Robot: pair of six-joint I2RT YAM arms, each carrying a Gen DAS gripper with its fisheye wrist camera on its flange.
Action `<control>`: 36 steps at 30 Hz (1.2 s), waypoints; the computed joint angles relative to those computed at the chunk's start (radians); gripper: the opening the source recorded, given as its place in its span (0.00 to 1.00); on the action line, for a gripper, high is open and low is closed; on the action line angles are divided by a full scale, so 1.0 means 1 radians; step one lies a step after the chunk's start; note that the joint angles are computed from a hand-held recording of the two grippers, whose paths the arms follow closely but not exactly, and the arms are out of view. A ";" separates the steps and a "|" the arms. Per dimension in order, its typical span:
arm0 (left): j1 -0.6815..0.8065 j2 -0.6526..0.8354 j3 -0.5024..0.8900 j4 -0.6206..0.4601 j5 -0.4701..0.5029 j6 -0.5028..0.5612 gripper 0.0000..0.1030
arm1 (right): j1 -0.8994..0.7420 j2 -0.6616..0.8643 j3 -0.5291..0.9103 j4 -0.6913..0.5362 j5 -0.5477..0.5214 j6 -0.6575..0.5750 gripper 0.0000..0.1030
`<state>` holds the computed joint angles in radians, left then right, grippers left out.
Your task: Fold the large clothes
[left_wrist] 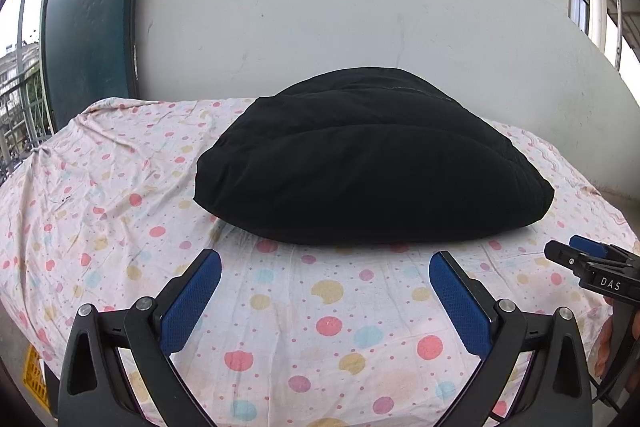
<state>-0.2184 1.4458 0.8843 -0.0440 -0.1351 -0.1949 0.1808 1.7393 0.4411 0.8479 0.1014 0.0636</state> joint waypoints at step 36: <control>-0.014 0.146 0.090 -0.006 0.053 0.016 0.99 | -0.056 0.053 -0.005 0.062 0.037 0.020 0.79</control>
